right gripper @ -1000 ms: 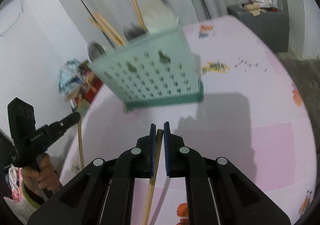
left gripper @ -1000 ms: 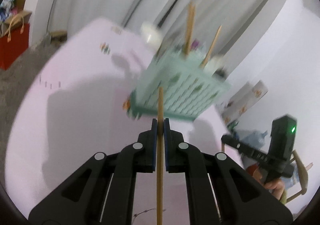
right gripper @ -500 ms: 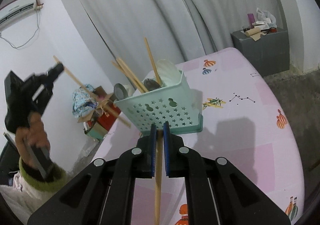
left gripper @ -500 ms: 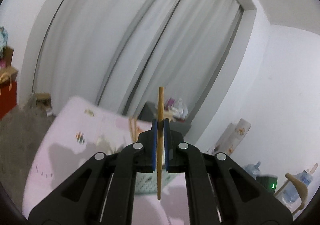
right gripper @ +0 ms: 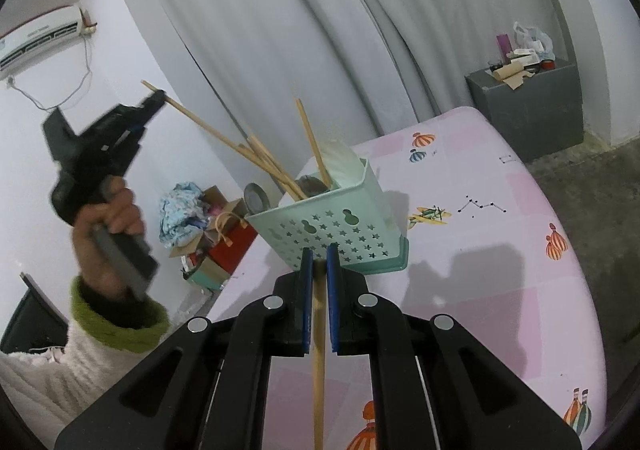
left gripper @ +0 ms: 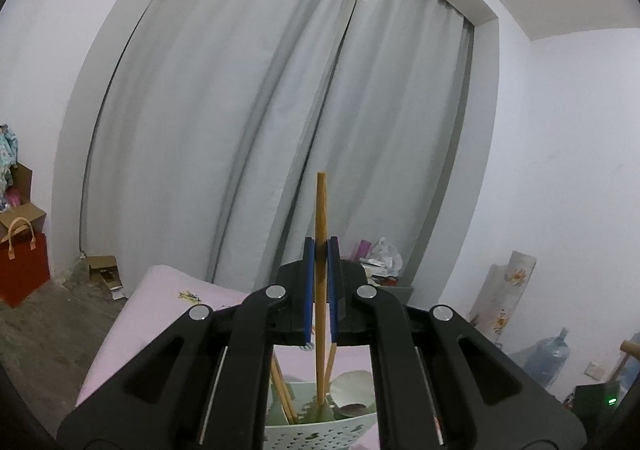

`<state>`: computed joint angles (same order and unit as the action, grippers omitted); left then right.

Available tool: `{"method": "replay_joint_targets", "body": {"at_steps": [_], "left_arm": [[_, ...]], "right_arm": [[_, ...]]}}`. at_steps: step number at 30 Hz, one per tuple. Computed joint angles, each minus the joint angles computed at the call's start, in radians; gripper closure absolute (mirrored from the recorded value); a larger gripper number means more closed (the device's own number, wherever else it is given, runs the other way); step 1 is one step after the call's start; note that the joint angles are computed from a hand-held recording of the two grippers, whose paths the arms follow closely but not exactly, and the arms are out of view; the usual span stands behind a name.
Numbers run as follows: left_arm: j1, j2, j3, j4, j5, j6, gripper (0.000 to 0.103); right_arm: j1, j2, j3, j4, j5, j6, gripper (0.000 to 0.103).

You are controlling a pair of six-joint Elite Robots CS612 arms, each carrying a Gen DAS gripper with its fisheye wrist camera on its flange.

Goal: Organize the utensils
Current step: 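Carry both held chopsticks upright over the green caddy, then drop the chopstick into the caddy by opening the left gripper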

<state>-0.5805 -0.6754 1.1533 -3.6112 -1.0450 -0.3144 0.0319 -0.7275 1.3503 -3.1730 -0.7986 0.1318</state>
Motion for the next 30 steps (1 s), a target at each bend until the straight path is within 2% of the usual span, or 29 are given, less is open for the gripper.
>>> {"method": "replay_joint_targets", "body": {"at_steps": [9,14,15,17,24,30], "left_arm": [[0.007,0.071,-0.076,0.025,0.026,0.022,0.098],[0.019,0.071,-0.051,0.080,-0.016,-0.061,0.096],[0.019,0.068,-0.042,0.079,-0.019,-0.069,0.094],[0.020,0.061,-0.021,0.063,-0.022,-0.079,0.081],[0.021,0.030,0.050,0.018,-0.036,-0.092,0.067],[0.013,-0.012,0.137,-0.010,-0.024,-0.122,0.047]], "right_arm": [[-0.004,-0.012,0.014,-0.019,0.010,-0.004,0.096],[-0.004,-0.016,0.020,-0.014,0.004,-0.014,0.096],[-0.003,-0.017,0.020,-0.011,0.001,-0.017,0.096],[-0.003,-0.018,0.018,-0.006,0.000,-0.021,0.096],[0.004,-0.015,0.006,-0.010,-0.002,-0.023,0.096],[0.009,-0.013,-0.015,-0.017,0.002,-0.027,0.096]]}}
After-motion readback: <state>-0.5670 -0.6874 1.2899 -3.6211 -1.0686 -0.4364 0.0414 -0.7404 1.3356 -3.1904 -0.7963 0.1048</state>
